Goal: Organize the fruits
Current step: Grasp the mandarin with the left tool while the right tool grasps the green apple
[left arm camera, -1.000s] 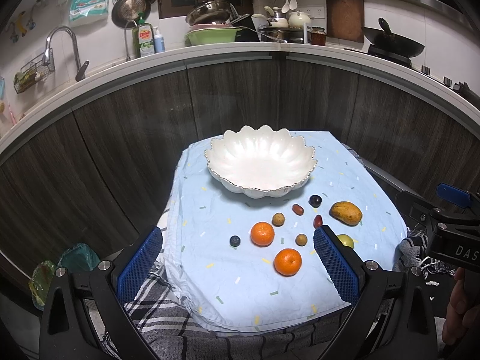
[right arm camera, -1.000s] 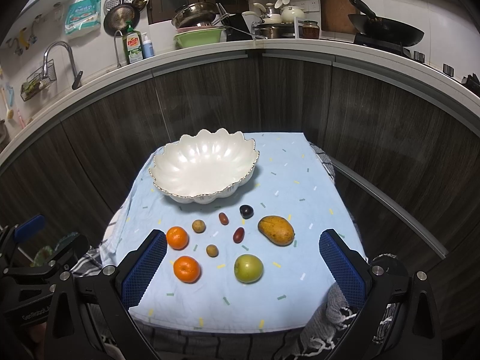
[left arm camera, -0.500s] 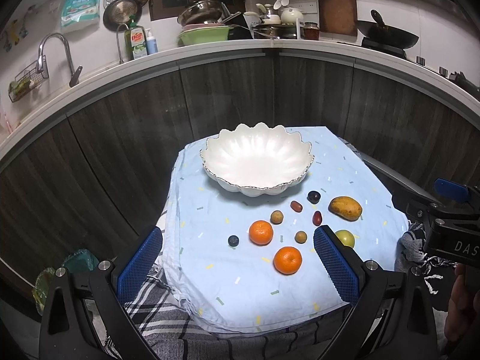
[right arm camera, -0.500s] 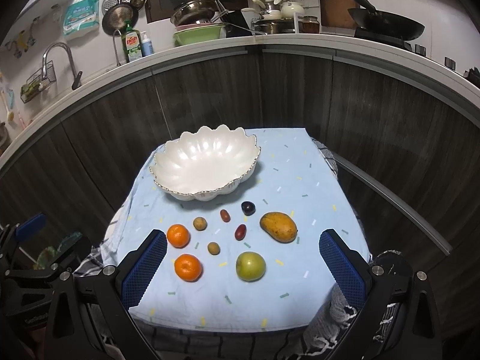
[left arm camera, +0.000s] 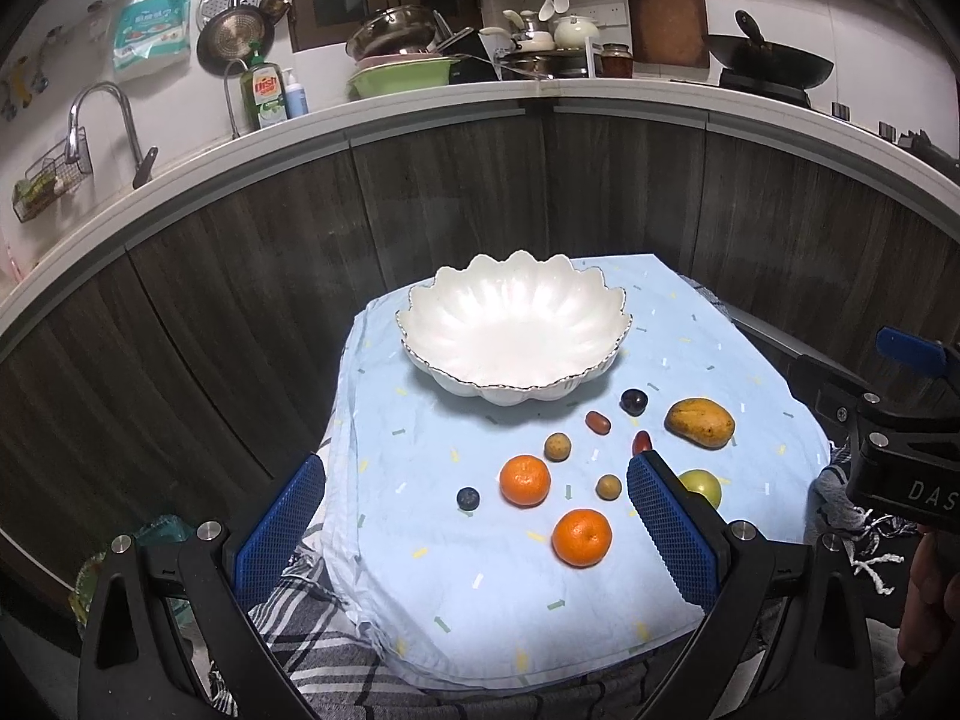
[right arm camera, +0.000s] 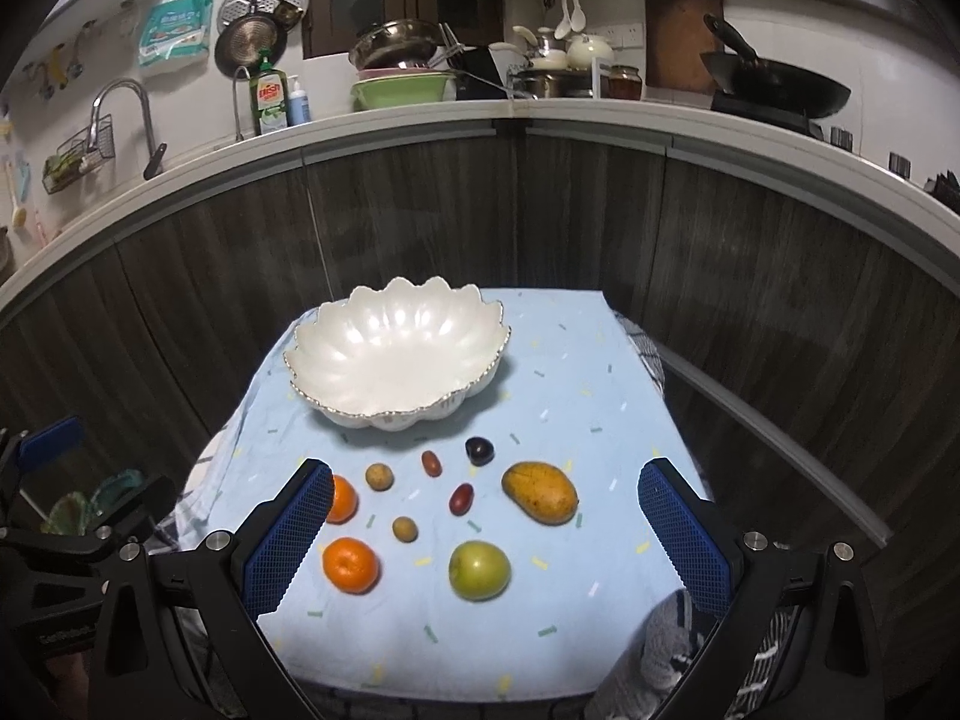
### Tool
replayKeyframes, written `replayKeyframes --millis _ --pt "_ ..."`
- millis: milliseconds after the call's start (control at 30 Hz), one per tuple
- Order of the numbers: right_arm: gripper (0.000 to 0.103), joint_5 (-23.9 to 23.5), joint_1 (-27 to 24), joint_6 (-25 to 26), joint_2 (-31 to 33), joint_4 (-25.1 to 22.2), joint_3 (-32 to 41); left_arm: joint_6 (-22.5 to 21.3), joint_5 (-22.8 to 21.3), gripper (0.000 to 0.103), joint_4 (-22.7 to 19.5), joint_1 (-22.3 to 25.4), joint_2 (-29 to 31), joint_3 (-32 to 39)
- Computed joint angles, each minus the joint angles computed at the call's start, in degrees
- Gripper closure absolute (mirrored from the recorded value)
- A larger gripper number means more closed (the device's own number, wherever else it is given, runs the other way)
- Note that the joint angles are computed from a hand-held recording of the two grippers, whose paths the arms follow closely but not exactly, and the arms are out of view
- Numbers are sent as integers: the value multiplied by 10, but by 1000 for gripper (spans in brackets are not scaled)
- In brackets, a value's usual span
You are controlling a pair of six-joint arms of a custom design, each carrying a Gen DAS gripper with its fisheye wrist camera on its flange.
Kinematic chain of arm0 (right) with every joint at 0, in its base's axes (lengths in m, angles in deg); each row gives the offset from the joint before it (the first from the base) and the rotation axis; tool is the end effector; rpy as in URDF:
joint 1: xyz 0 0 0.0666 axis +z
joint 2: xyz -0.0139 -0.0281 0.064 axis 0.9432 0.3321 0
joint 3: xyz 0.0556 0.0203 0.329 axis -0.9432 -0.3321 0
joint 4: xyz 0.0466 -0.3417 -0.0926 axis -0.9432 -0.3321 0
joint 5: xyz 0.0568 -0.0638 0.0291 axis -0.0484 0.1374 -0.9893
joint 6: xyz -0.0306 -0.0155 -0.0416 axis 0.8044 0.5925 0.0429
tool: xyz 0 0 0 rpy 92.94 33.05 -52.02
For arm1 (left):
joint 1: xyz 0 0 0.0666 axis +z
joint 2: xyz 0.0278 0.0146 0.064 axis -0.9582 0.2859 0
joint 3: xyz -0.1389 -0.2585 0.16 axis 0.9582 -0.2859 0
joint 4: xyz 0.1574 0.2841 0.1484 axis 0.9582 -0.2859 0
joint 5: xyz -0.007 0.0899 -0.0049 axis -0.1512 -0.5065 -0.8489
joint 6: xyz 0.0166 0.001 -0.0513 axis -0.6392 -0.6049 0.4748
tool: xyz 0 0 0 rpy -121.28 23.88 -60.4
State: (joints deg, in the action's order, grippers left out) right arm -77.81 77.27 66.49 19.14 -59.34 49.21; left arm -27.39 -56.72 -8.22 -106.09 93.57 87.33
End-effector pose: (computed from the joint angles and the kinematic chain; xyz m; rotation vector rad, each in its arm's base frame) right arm 0.5503 0.0670 0.4638 -0.2072 2.2192 0.1451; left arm 0.5170 -0.3109 0.4447 0.0054 2.2475 0.1522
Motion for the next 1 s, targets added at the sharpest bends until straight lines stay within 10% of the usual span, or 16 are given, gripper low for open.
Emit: replayKeyframes --millis 1000 --pt "0 -10 -4 21 64 33 -5 -49 57 0 67 11 67 -3"
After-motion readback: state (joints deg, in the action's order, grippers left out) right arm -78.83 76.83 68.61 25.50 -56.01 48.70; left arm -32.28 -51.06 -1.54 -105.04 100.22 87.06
